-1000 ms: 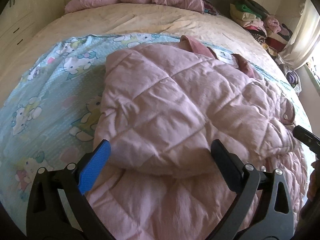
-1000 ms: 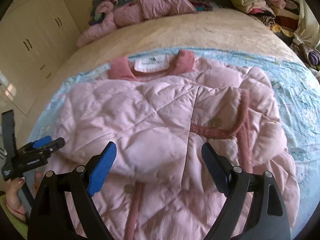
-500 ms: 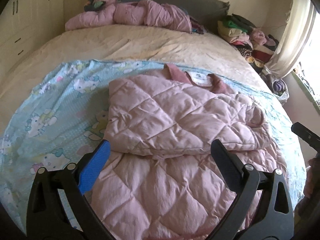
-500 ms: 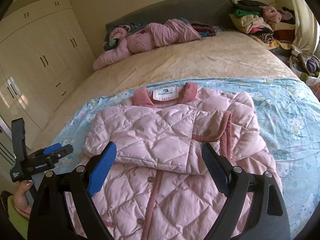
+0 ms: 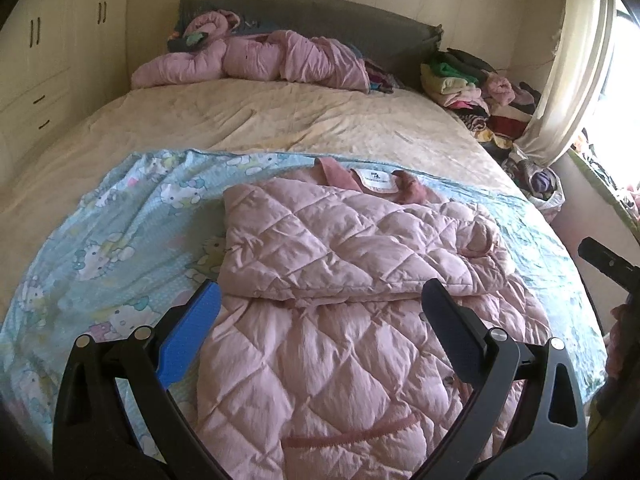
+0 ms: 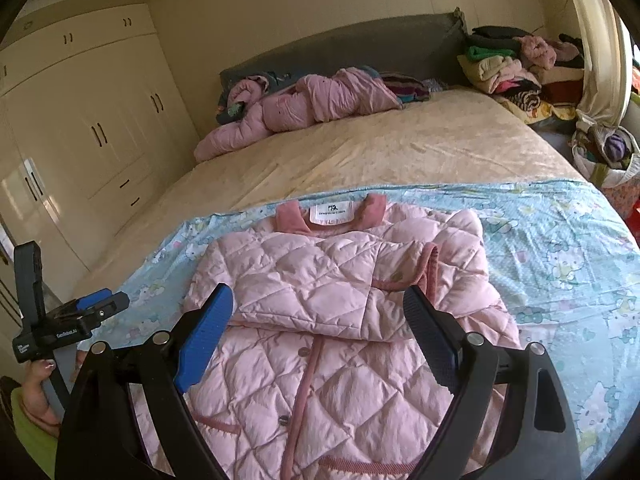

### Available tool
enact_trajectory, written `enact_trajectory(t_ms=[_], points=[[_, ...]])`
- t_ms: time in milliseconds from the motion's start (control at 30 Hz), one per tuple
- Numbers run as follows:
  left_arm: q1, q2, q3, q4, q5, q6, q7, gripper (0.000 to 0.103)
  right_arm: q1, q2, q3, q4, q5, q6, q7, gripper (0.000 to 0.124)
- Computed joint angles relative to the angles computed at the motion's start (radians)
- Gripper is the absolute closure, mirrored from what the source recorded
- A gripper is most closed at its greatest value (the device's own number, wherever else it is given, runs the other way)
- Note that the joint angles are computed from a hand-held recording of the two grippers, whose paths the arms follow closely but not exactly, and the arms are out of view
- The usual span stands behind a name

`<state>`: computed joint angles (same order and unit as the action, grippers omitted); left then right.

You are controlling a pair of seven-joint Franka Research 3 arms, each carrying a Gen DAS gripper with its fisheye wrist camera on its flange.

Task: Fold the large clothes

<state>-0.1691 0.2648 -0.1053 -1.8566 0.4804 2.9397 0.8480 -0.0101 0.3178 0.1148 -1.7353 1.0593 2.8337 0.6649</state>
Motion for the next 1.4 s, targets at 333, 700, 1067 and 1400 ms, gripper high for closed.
enact_trajectory(t_ms=[333, 700, 1067, 1400], points=[[-0.018, -0.083, 0.021, -0.097, 0.104, 0.033, -0.1, 0.009, 0.011, -0.095, -0.006, -0.099, 0.13, 0.032, -0.141, 0.038], [-0.005, -0.162, 0.006, -0.192, 0.241, 0.038, -0.222, 0.009, 0.061, -0.174, -0.038, -0.188, 0.226, 0.049, -0.254, 0.025], [0.006, -0.21, -0.034, -0.269, 0.311, 0.006, -0.28, 0.009, 0.101, -0.244, -0.086, -0.303, 0.262, 0.027, -0.318, 0.025], [0.014, -0.234, -0.053, -0.325, 0.352, -0.013, -0.34, 0.009, 0.096, -0.253, -0.107, -0.369, 0.238, 0.027, -0.294, 0.025]])
